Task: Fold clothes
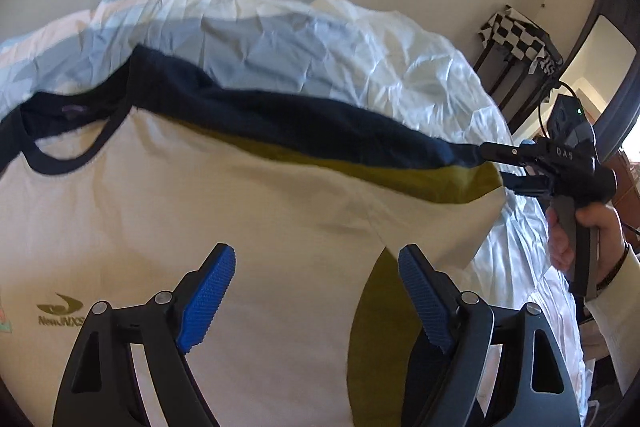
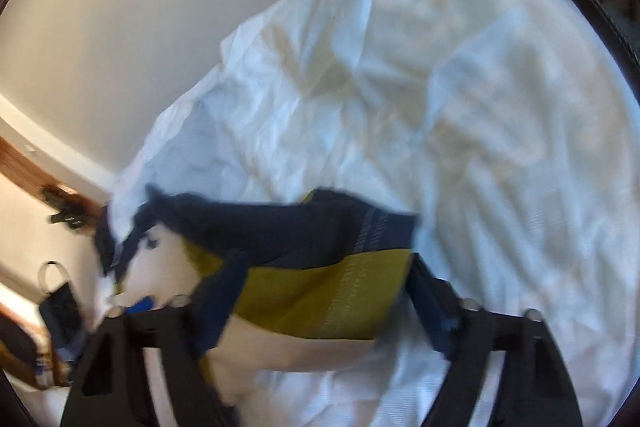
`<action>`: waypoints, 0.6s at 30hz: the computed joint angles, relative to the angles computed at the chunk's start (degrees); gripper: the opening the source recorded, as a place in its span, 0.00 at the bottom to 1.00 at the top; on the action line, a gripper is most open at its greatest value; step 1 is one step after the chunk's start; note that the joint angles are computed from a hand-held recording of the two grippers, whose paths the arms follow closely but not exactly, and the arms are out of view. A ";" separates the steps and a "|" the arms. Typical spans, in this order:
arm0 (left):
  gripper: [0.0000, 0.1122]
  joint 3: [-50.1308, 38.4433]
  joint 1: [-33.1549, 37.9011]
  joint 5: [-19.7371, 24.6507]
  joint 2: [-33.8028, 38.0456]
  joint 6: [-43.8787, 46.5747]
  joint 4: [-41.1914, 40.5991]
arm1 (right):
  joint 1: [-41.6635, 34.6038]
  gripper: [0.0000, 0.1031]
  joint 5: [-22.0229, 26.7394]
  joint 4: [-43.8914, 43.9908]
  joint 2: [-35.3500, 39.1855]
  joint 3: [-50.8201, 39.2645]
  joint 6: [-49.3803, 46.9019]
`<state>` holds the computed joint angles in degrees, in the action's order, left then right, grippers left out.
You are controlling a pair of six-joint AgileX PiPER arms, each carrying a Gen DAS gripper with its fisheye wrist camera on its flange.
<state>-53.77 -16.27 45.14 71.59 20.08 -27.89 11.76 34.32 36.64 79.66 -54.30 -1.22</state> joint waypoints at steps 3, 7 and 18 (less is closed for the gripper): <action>0.75 0.68 -0.56 0.35 1.70 -0.58 2.30 | 2.13 0.14 -1.01 -6.78 1.51 -2.86 4.01; 0.75 2.67 -0.63 -1.03 1.14 0.20 3.09 | 2.67 0.07 1.31 -14.23 3.95 -9.15 9.52; 0.75 4.36 -1.47 -0.50 -1.22 -0.51 5.53 | 4.96 0.75 3.45 -21.57 1.74 -10.32 19.30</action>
<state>-49.41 -17.74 44.64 70.37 19.57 -22.36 16.71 37.77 15.07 81.41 -64.62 18.08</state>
